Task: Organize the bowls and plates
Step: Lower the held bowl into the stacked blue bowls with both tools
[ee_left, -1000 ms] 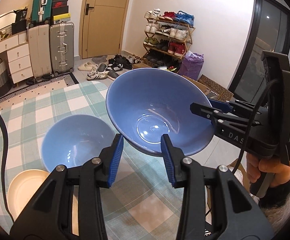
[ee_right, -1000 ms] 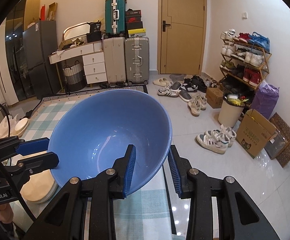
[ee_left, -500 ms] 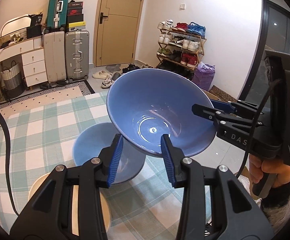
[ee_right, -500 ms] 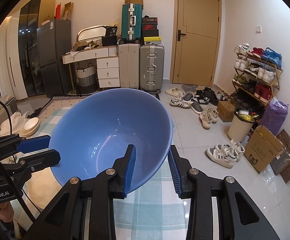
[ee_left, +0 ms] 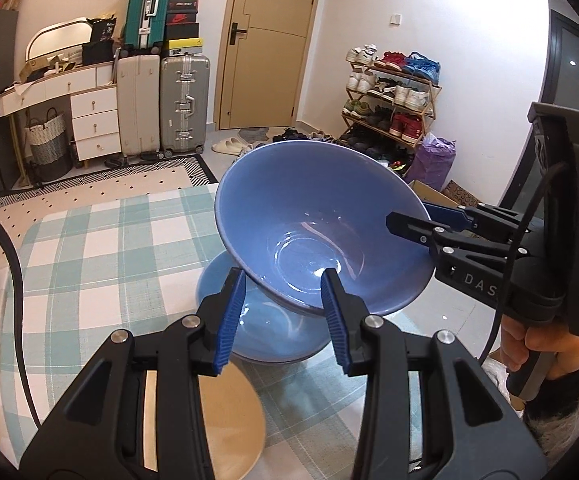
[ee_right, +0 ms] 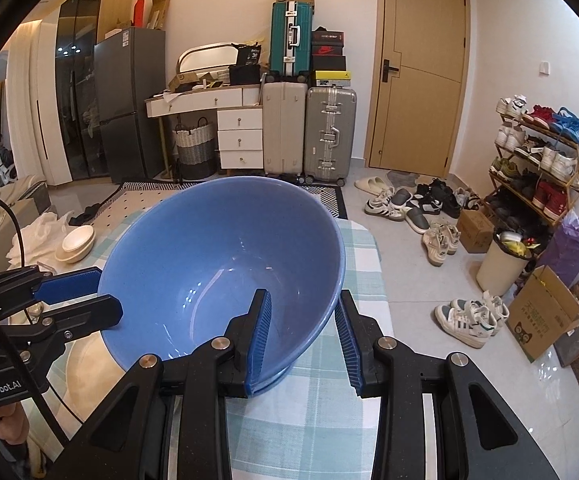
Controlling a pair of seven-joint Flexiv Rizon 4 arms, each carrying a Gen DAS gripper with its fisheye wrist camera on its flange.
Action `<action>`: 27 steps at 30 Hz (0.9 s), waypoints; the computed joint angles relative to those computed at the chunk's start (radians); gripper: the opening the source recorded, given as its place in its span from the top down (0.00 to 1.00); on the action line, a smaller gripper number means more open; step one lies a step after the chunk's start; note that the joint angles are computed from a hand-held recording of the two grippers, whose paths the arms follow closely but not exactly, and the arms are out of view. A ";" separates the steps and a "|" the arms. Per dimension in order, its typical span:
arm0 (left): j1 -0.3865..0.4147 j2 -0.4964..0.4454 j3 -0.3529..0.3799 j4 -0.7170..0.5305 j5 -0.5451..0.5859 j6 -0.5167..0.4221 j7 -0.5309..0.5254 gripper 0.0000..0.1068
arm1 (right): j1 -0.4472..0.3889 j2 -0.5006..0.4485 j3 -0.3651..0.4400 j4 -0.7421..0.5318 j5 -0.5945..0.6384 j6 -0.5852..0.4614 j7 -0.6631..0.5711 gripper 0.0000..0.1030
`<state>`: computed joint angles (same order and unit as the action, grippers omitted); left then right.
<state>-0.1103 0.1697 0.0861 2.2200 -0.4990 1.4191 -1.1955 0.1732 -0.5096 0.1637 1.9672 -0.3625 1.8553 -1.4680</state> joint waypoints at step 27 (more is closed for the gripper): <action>0.087 -0.219 -0.052 -0.051 -0.195 0.045 0.161 0.67 | 0.063 -0.182 -0.014 -0.168 0.006 -0.097 -0.019 0.66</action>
<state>-0.0229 -0.0489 0.0343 2.1687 -0.6939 1.4640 -1.0340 0.2362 -0.6918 0.1501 1.7988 -0.3564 1.7582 -1.4868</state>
